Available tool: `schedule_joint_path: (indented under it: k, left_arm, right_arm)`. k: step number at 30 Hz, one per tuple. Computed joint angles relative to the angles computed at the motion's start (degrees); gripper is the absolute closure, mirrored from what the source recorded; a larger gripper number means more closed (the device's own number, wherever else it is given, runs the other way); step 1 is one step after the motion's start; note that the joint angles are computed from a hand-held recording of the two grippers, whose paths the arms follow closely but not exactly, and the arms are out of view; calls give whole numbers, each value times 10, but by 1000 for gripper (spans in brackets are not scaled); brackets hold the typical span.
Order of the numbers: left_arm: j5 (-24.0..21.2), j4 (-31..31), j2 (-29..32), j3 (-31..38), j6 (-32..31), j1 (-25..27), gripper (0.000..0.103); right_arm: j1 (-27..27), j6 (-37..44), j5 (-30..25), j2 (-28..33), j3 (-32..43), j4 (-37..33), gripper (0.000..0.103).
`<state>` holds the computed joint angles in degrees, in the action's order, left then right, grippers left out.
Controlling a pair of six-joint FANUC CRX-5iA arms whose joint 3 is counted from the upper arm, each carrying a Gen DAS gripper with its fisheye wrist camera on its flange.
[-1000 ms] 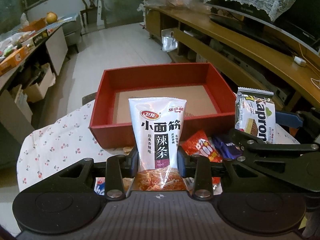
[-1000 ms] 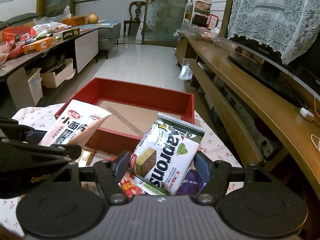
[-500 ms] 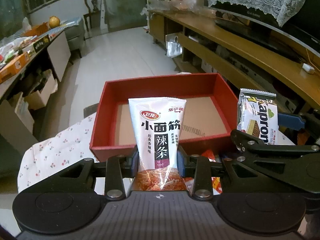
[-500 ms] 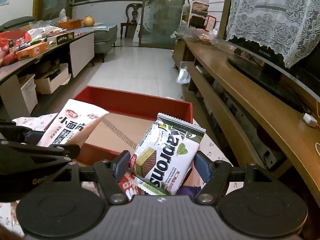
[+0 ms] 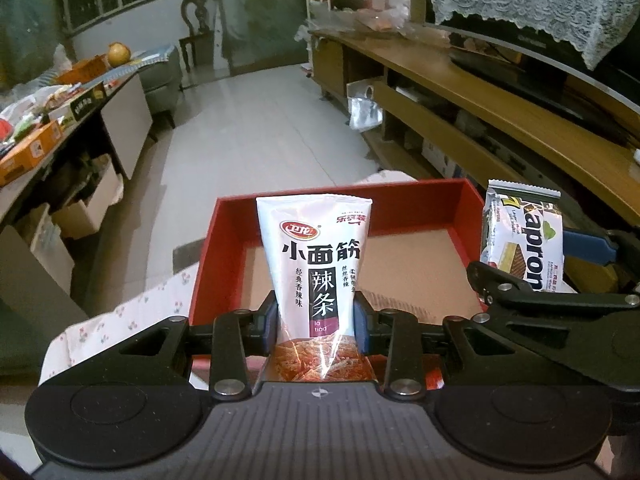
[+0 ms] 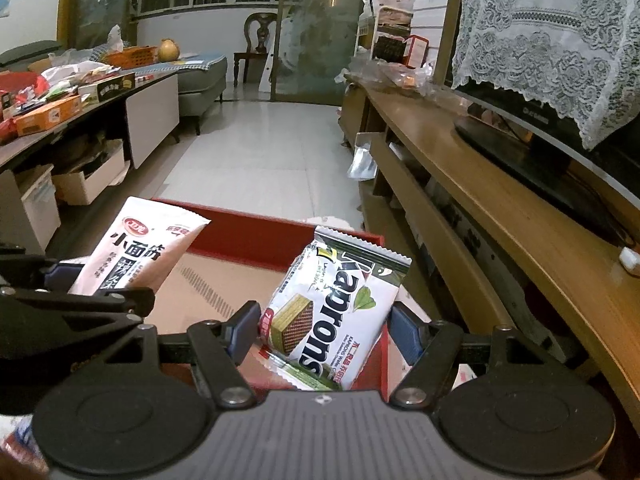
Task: Organize snacks
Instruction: 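Lower both packets into the red box and open both tools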
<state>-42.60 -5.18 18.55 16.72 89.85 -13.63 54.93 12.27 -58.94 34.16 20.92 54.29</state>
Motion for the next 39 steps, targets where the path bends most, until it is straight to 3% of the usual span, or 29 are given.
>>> schedule_joint_path:
  k: [17, 32, 39]
  left_arm:
    - [-30, -13, 107, 105, 40, 7, 61]
    - [-66, -19, 135, 123, 27, 7, 60]
    - [-81, -32, 140, 133, 33, 5, 53]
  right_arm:
    - [-51, 79, 13, 110, 144, -71, 30]
    - [-57, 133, -4, 159, 200, -106, 29]
    - [-54, 156, -19, 168, 217, -115, 29]
